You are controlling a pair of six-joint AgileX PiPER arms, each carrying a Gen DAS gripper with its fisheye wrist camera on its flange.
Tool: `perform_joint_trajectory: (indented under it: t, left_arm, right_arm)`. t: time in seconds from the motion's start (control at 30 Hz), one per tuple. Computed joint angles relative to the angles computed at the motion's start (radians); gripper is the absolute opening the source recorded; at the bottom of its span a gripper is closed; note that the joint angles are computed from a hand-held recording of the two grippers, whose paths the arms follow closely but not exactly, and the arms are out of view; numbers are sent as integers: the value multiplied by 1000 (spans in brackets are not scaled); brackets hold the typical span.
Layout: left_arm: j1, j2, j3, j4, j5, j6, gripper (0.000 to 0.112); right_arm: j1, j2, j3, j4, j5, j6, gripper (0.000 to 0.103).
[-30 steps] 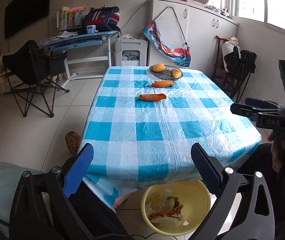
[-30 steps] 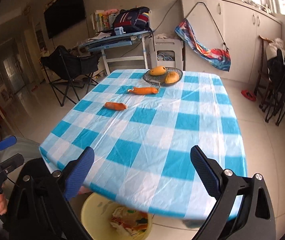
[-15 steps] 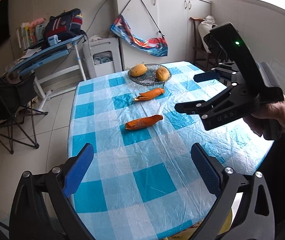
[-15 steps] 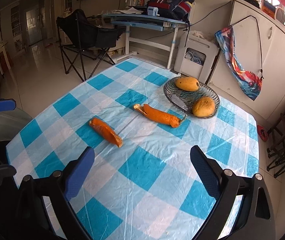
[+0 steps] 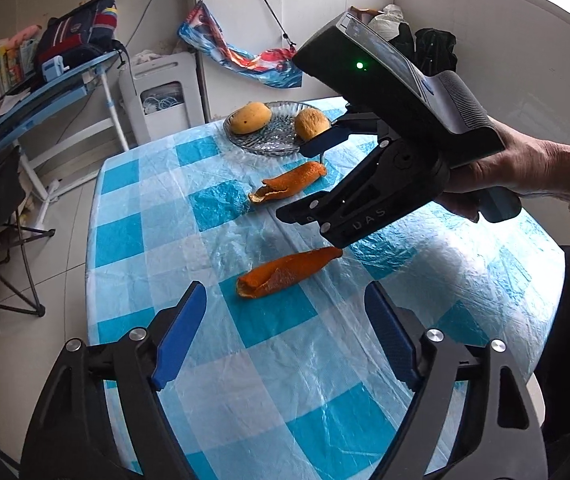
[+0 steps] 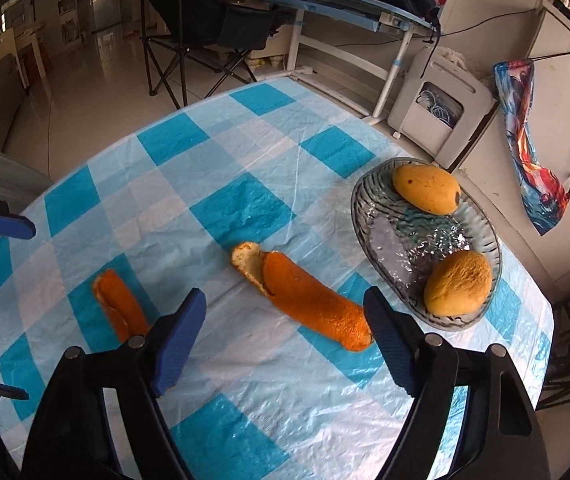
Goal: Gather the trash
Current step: 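Move both open grippers back toward the remaining carrot and orange peel, then grasp the orange carrot with the right gripper while the left gripper grasps the orange peel, then carry the carrot and peel over the yellow basin and open both grippers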
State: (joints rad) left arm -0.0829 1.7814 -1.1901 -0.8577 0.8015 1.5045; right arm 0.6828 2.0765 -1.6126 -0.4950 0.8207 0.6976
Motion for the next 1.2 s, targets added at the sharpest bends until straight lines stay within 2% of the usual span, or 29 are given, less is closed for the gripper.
perform_joint_trajectory:
  t: [0.03, 0.1, 0.17, 0.33, 0.37, 0.53, 0.63, 0.7, 0.8, 0.87, 0.97, 1.1, 1.2]
  left_arm:
    - [-21, 14, -14, 17, -16, -39, 78]
    - [-63, 24, -16, 34, -77, -106, 78]
    - [-91, 28, -18, 27, -111, -139, 78]
    - [-186, 14, 19, 42, -271, -110, 78]
    - [-197, 21, 12, 56, -278, -102, 78]
    - [-209, 82, -57, 152, -227, -143, 78]
    - [-217, 106, -51, 197, -236, -170, 68]
    - [-209, 102, -31, 150, -239, -133, 63]
    - [-192, 97, -22, 115, -201, -132, 40]
    - [-194, 79, 8, 103, -212, -126, 19]
    - [-188, 39, 65, 81, -223, -125, 17]
    - [-117, -12, 115, 36, -109, -152, 16]
    - [-48, -87, 193, 6, -30, -138, 16]
  right_arm:
    - [-5, 1, 7, -1, 4, -15, 72]
    - [-15, -29, 61, -4, -42, -14, 70]
    - [-14, -52, 98, -37, -51, 23, 54]
    - [-2, -104, 178, -78, -68, 104, 35]
    - [3, -107, 182, -84, -60, 110, 32]
    - [-5, -126, 194, -39, -64, 73, 26]
    - [-23, -106, 169, -17, -67, 47, 27]
    - [-33, -80, 148, -8, -67, 42, 28]
    - [-42, -90, 181, -23, -124, 110, 28]
    - [-31, -103, 204, -52, -128, 170, 23]
    - [-4, -162, 288, -63, -174, 277, 22]
    - [96, -267, 422, -138, -212, 502, 22]
    - [219, -331, 490, -211, -189, 700, 22]
